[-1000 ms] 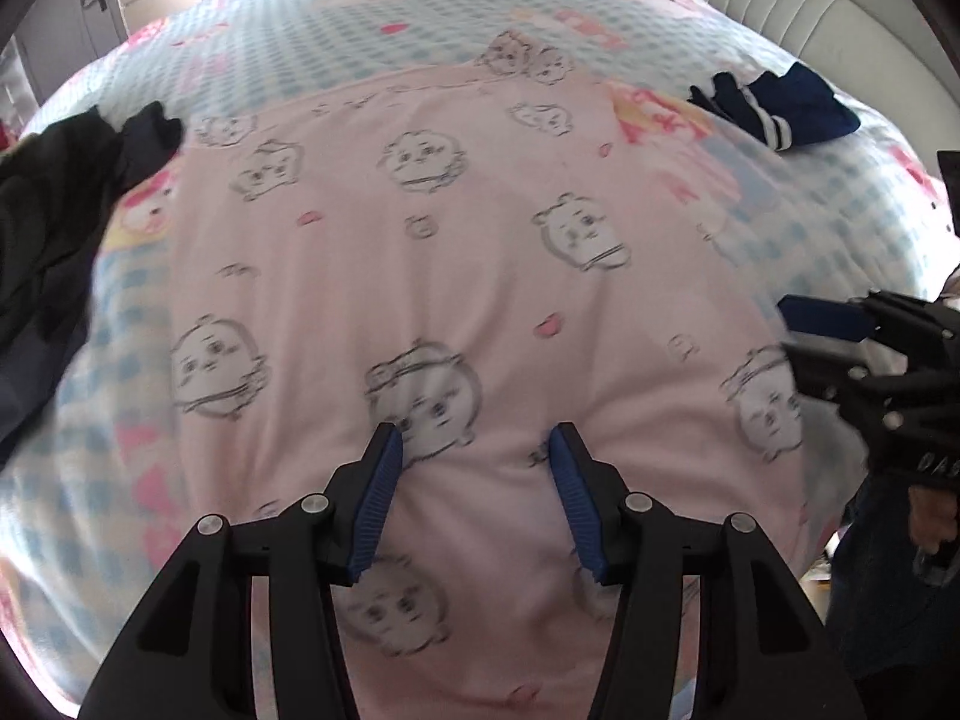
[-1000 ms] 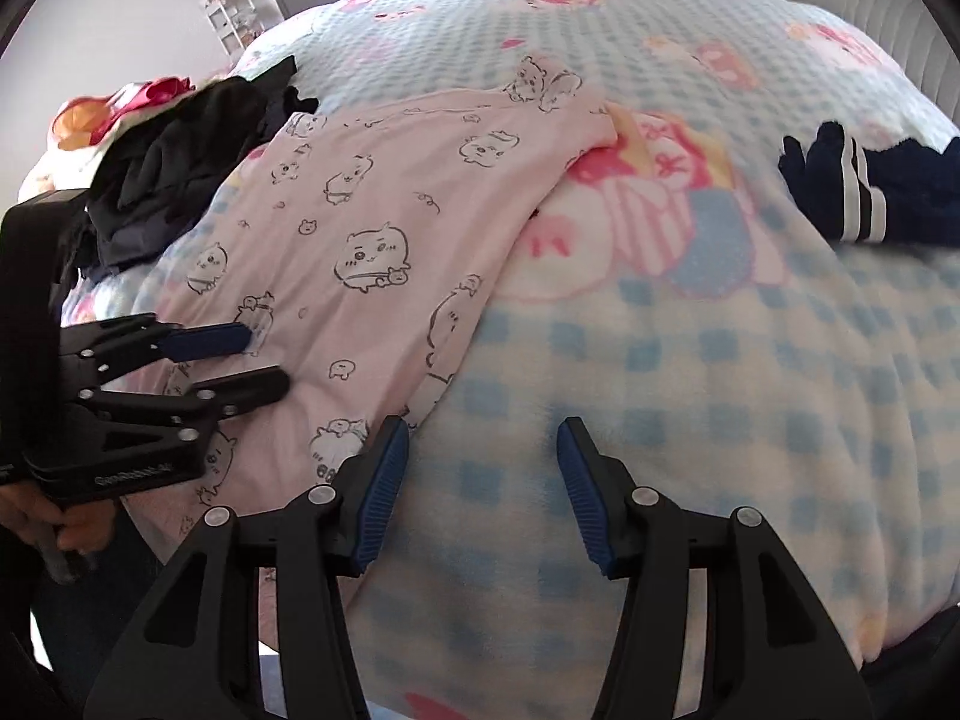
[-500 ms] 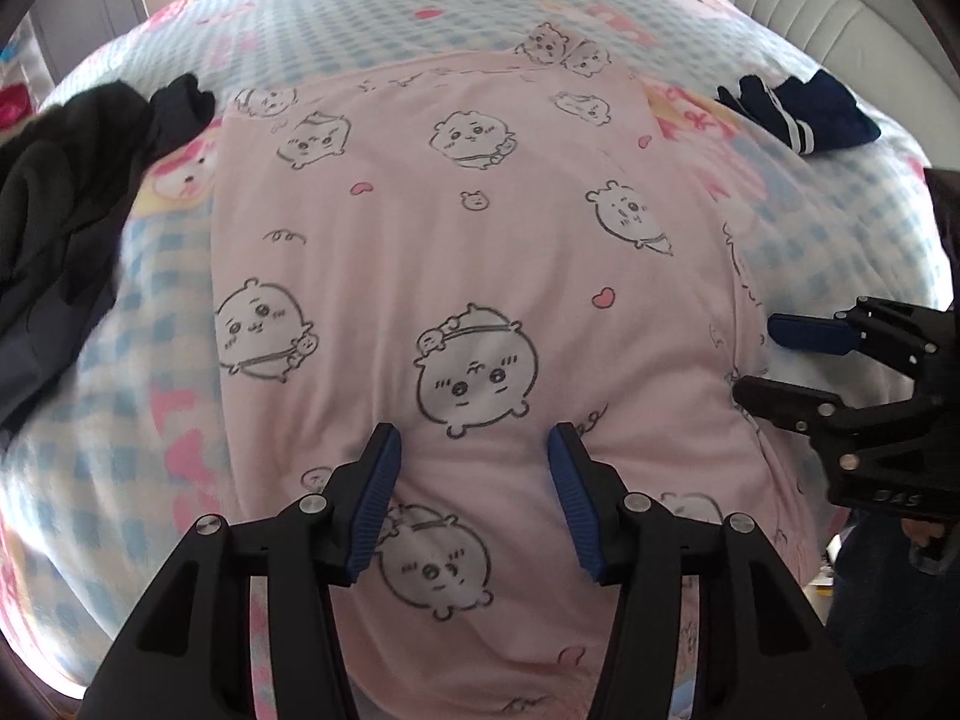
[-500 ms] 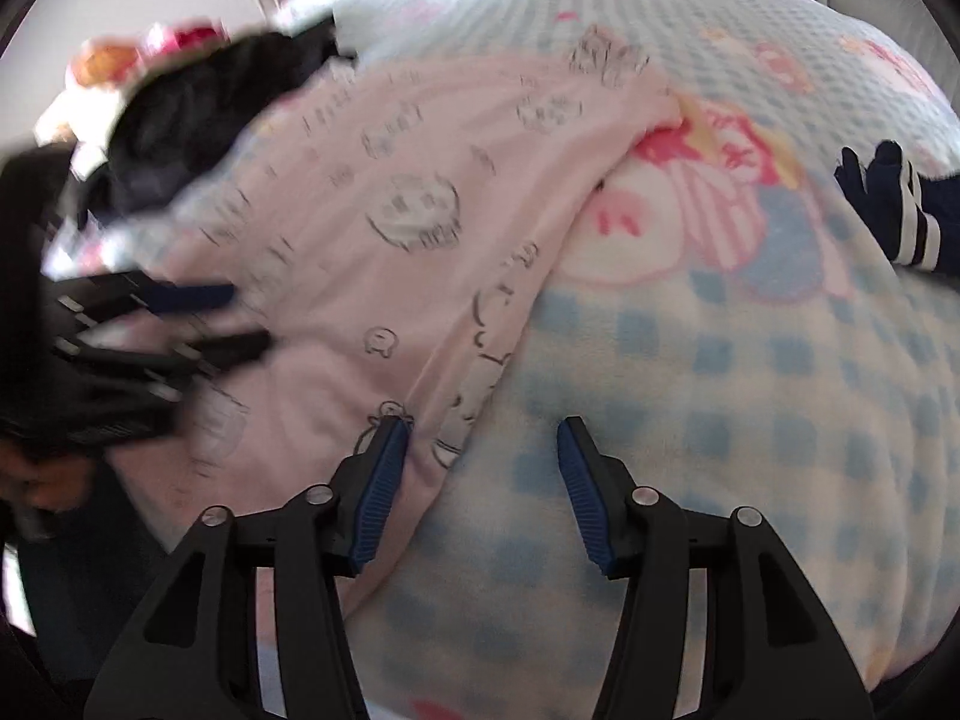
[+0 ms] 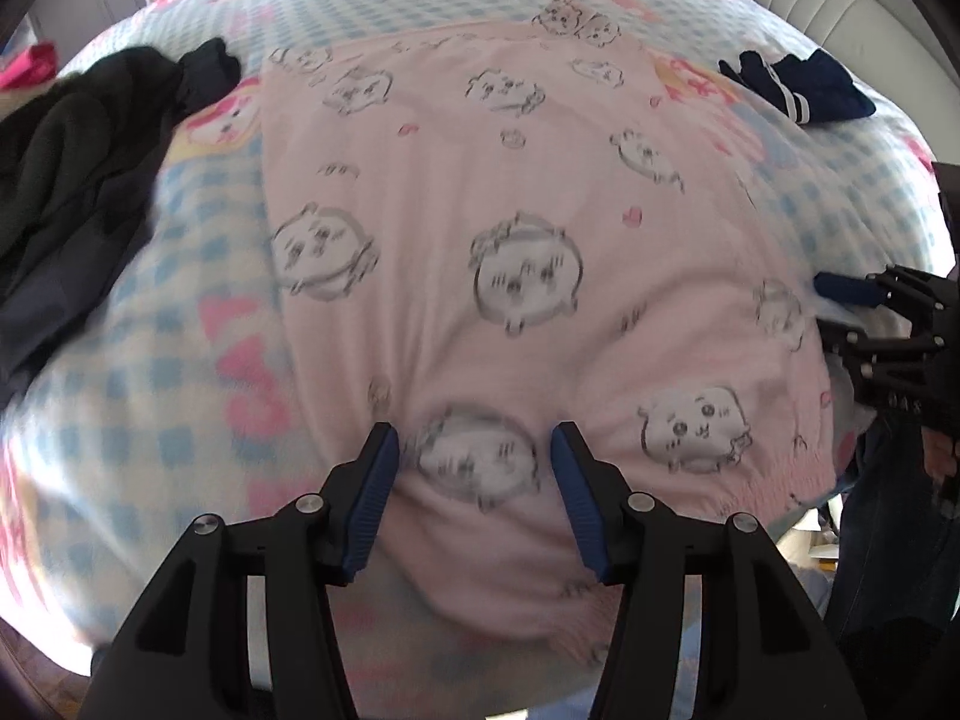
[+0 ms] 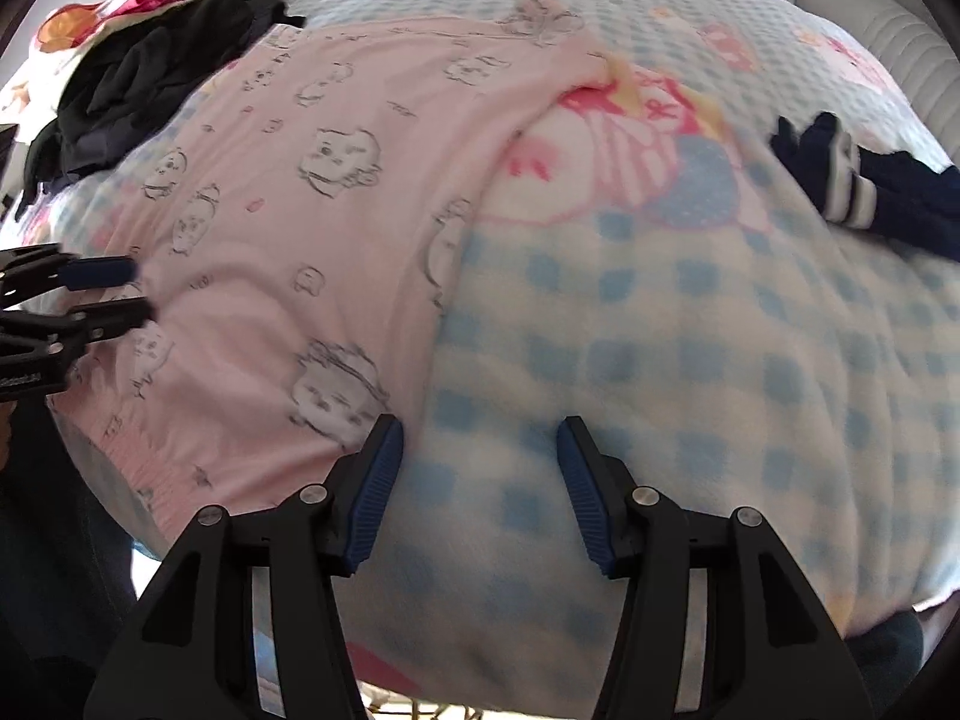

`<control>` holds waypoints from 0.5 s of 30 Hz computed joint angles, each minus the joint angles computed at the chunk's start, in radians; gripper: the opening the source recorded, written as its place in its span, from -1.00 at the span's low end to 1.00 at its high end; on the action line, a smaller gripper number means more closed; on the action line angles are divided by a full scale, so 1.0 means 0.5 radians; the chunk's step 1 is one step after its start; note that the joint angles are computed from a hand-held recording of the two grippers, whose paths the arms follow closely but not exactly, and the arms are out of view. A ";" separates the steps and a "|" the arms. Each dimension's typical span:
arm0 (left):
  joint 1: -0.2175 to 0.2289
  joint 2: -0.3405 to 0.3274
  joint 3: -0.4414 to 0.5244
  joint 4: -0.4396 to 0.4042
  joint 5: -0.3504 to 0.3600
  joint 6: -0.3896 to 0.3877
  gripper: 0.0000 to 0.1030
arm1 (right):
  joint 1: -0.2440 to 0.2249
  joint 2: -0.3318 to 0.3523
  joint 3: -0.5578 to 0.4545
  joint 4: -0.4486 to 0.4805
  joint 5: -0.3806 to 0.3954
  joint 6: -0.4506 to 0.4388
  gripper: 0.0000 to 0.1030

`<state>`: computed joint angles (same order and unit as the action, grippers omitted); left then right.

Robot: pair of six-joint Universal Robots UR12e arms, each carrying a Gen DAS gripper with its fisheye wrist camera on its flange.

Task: Fold clothes
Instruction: 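Move both open grippers over the folded garment to its other end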

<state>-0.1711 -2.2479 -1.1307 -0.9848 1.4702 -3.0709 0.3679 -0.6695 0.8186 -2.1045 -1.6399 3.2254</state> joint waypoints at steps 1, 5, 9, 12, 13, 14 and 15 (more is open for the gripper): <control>0.005 0.023 -0.031 0.009 -0.008 -0.020 0.08 | -0.004 -0.021 0.038 -0.021 -0.009 0.003 0.02; 0.035 0.103 -0.165 0.305 -0.199 -0.121 0.08 | -0.033 -0.108 0.168 -0.243 0.166 0.092 0.01; 0.014 0.060 -0.135 0.482 -0.253 -0.259 0.09 | -0.021 -0.100 0.137 -0.404 0.353 0.063 0.01; -0.007 0.009 -0.063 0.336 -0.189 -0.224 0.09 | -0.001 -0.055 0.087 -0.288 0.430 -0.020 0.01; -0.023 -0.008 -0.013 0.172 -0.075 -0.157 0.09 | 0.011 -0.040 0.060 -0.192 0.376 -0.054 0.01; -0.033 -0.021 0.027 0.033 0.018 -0.110 0.09 | 0.025 -0.023 0.028 -0.085 0.301 -0.081 0.01; -0.028 -0.008 0.022 -0.024 0.046 -0.095 0.10 | 0.022 -0.038 0.055 -0.056 0.297 -0.082 0.02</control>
<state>-0.1852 -2.2517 -1.1195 -0.9967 1.4933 -3.1184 0.3789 -0.6885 0.8460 -2.1323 -1.4913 3.1845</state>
